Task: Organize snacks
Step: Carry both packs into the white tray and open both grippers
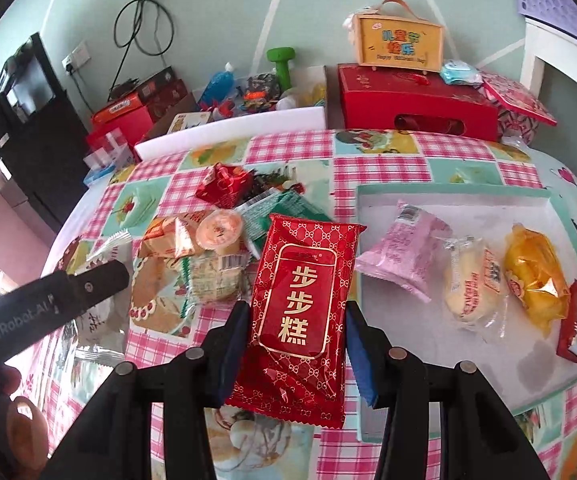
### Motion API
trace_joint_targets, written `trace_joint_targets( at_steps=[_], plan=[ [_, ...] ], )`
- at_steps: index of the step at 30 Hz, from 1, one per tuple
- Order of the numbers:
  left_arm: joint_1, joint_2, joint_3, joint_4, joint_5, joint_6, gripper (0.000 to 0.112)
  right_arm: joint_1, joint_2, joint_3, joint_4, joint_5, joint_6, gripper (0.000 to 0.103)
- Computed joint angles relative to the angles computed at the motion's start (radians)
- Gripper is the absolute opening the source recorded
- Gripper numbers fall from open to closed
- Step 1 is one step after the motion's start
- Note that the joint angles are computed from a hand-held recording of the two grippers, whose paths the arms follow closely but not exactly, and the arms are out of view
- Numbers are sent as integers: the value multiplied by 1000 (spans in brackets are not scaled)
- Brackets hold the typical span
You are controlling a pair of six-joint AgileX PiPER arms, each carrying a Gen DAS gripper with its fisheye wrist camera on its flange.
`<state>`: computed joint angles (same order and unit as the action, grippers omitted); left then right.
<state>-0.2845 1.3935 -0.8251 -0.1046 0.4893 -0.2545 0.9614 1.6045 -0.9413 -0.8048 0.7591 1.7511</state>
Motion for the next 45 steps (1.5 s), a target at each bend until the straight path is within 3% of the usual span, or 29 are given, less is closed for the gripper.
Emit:
trace_joint_targets(
  at_steps=[7,17,24,28,34,42,45],
  plan=[
    [-143,18,-26,112,-31,-113,53,-38,-123,112,-20,47,88,50],
    [-388,103,-97,227,-52,-214,53,-119,-417,338,-2,213,220,50],
    [-502,184,-139,309,-58,-283,53,-223,-600,463,58,284,206,50],
    [-519,236,-158,369,-52,-361,53,-344,-618,516,91,205,141,50],
    [-537,276,-165,406,-73,-388,53,-447,-522,536,99,31,82,50],
    [-566,333,-189,405,-85,-376,53,-435,-434,523,16,-17,126,50],
    [-559,358,-201,346,-89,-323,53,-434,-415,518,-7,-29,131,50]
  ],
)
